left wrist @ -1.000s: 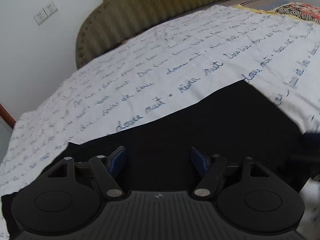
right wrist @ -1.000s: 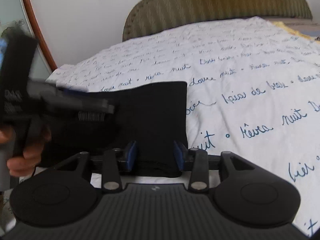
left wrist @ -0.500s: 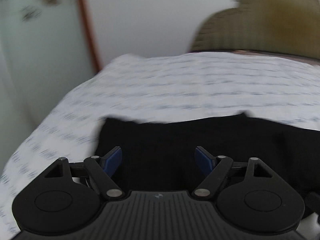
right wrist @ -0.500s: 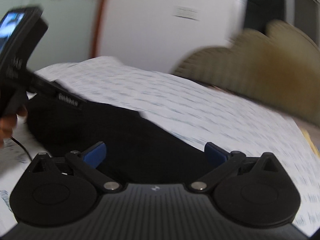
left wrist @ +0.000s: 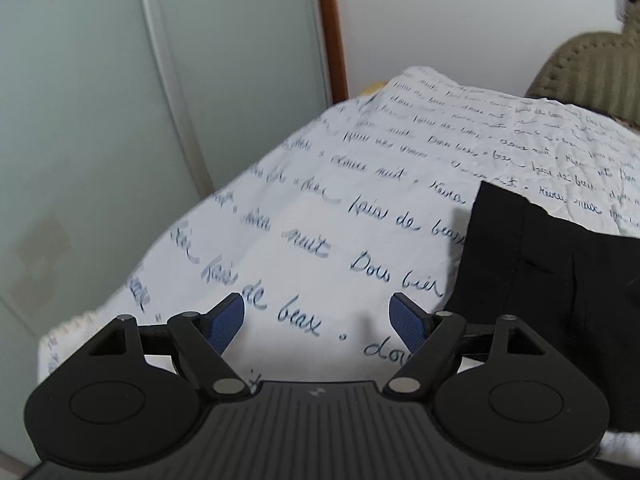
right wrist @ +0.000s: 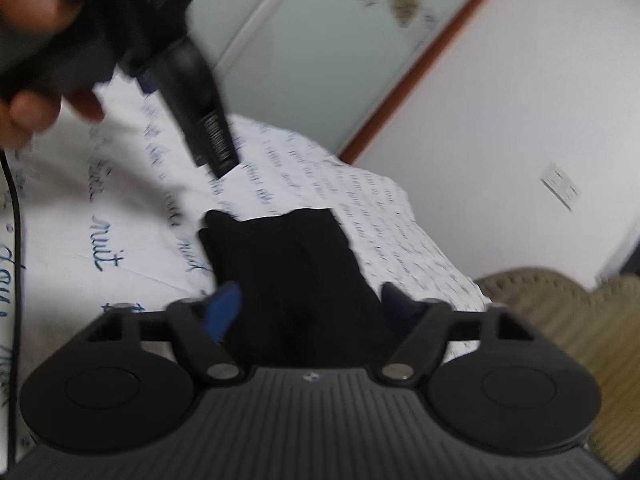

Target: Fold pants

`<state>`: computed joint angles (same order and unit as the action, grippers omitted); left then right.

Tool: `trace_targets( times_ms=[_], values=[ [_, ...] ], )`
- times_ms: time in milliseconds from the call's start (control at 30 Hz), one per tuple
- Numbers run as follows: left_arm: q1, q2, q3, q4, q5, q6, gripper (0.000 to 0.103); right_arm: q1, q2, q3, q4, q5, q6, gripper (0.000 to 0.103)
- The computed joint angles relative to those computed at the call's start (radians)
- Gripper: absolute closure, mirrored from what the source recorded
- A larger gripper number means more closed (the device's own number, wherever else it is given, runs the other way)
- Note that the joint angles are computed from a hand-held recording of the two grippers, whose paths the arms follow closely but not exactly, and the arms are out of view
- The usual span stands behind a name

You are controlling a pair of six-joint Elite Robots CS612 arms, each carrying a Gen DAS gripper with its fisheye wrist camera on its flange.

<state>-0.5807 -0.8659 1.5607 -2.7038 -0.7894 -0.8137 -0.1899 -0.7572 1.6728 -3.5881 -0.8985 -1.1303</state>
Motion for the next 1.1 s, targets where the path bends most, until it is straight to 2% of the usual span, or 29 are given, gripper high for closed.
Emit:
trace_targets(
  times_ms=[167, 333, 500, 533, 567, 633, 733, 867, 900, 933, 1000, 1100],
  values=[
    [0.008, 0.003, 0.004, -0.016, -0.023, -0.011, 0.023, 0.028, 0.022, 0.000, -0.016, -0.046, -0.141, 0.047],
    [0.020, 0.006, 0.004, -0.035, -0.054, -0.010, 0.023, 0.051, 0.042, -0.008, -0.045, -0.090, -0.222, 0.047],
    [0.044, 0.004, 0.004, -0.088, -0.165, -0.008, 0.023, 0.068, 0.067, -0.034, -0.088, -0.110, -0.267, 0.047],
    [0.048, 0.005, 0.005, -0.107, -0.190, -0.005, 0.023, 0.070, 0.070, -0.038, -0.086, -0.105, -0.277, 0.053],
    [0.054, 0.007, 0.005, -0.129, -0.220, 0.000, 0.023, 0.070, 0.067, -0.039, -0.061, -0.102, -0.289, 0.068],
    [0.070, 0.010, 0.003, -0.169, -0.309, 0.011, 0.020, 0.071, 0.075, -0.043, -0.065, -0.098, -0.285, 0.088],
    [0.098, 0.022, -0.006, -0.216, -0.451, -0.004, 0.018, 0.060, 0.084, -0.047, -0.092, -0.058, -0.238, 0.090],
    [0.149, 0.057, -0.028, -0.317, -0.680, -0.091, 0.012, 0.043, 0.057, -0.053, -0.011, -0.008, -0.117, 0.091],
    [0.158, 0.067, -0.038, -0.334, -0.719, -0.108, 0.006, 0.039, 0.051, -0.056, 0.007, 0.004, -0.091, 0.091],
    [0.165, 0.077, -0.050, -0.344, -0.751, -0.116, 0.005, 0.036, 0.047, -0.059, 0.022, 0.014, -0.062, 0.092],
    [0.176, 0.096, -0.073, -0.361, -0.810, -0.131, 0.005, 0.031, 0.036, -0.069, 0.065, 0.034, -0.011, 0.092],
    [0.197, 0.136, -0.120, -0.407, -0.940, -0.178, 0.004, 0.020, 0.029, -0.079, 0.093, 0.069, 0.048, 0.092]
  ],
)
